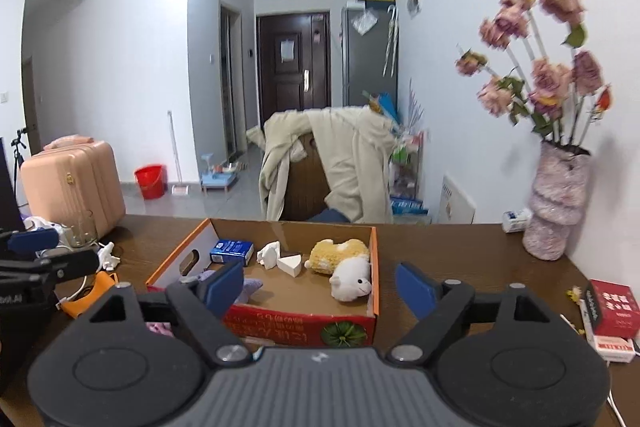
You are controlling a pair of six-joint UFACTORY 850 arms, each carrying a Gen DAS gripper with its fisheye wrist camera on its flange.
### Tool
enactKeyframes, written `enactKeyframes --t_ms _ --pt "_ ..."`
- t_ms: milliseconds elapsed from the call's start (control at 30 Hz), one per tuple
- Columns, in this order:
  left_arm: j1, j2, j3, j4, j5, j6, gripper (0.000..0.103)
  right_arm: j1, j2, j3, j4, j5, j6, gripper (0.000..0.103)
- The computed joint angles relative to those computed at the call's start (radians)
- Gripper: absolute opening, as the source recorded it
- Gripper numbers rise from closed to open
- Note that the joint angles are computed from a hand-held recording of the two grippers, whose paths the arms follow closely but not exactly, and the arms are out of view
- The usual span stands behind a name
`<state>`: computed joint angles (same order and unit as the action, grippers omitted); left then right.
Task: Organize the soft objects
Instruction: 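Withdraw both tools from the box toward the remaining items, then close both tools on the pink layered sponge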
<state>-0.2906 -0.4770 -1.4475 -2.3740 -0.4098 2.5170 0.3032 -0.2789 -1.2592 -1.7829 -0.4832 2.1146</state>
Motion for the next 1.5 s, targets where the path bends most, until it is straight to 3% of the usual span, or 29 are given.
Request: enactKeyframes --t_ms 100,200,267,333,400,600,733,1100,1500 --pt "-0.002 0.088 0.18 -0.252 -0.128 0.263 0.103 0.052 0.047 0.11 -0.139 -0.095 0.161 0.086" --pt "0.003 0.165 0.327 -0.331 -0.225 0.332 0.103 0.121 0.084 0.213 -0.214 -0.228 0.256 0.088" --pt "0.01 0.208 0.413 -0.371 -0.286 0.361 0.103 0.158 0.108 0.273 -0.246 -0.282 0.327 0.094" --pt "0.015 0.243 0.495 -0.423 -0.35 0.404 0.103 0.199 0.126 0.321 -0.24 -0.34 0.378 0.094" --pt "0.021 0.272 0.556 -0.456 -0.365 0.441 0.103 0.246 0.134 0.358 -0.218 -0.398 0.405 0.094" --pt "0.051 0.31 0.643 -0.39 -0.363 0.405 0.103 0.346 0.142 0.457 -0.196 -0.445 0.49 0.096" --pt "0.049 0.297 0.631 -0.425 -0.345 0.434 0.103 0.388 0.121 0.485 -0.16 -0.491 0.537 0.101" --pt "0.04 0.255 0.59 -0.426 -0.308 0.44 0.103 0.368 0.08 0.459 -0.185 -0.448 0.567 0.101" --pt "0.0 0.128 0.415 -0.405 -0.156 0.391 0.103 0.263 0.035 0.409 -0.205 -0.342 0.569 0.101"
